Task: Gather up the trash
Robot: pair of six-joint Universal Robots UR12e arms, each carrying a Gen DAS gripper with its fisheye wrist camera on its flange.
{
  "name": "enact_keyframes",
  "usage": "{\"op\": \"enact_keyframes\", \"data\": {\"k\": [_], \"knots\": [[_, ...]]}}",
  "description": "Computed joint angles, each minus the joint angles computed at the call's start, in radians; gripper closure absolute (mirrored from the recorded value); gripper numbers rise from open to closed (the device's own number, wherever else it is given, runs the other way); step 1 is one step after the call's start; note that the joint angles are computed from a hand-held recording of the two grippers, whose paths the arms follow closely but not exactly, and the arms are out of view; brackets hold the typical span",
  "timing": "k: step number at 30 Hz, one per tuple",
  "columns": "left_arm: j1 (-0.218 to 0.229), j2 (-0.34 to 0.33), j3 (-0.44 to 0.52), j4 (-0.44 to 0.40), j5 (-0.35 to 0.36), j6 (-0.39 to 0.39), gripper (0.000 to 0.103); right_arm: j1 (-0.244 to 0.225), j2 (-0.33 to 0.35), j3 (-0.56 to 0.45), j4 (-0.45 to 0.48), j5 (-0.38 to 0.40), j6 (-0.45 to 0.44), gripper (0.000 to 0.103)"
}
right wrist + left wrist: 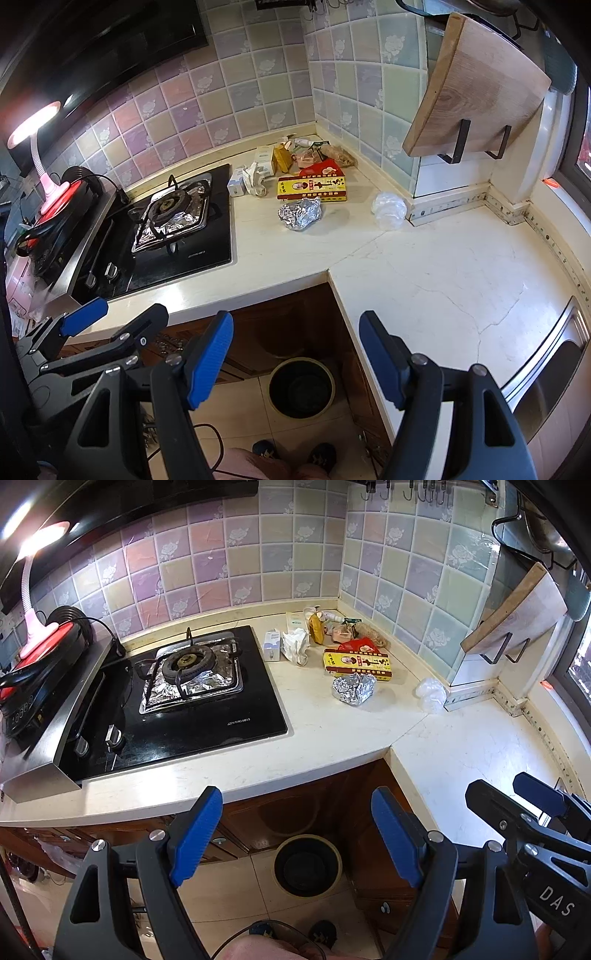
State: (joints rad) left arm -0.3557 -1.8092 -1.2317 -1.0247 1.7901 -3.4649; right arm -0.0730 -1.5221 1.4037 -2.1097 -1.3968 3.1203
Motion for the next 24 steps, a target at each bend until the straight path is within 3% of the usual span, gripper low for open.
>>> {"op": "enact_keyframes", "data": {"k": [24], "knots": [[-0.008, -0.003, 0.004, -0.013, 0.009, -0.005, 0.022, -0.005, -0.007, 0.007, 0.0, 0.005, 0.0, 0.032]]}}
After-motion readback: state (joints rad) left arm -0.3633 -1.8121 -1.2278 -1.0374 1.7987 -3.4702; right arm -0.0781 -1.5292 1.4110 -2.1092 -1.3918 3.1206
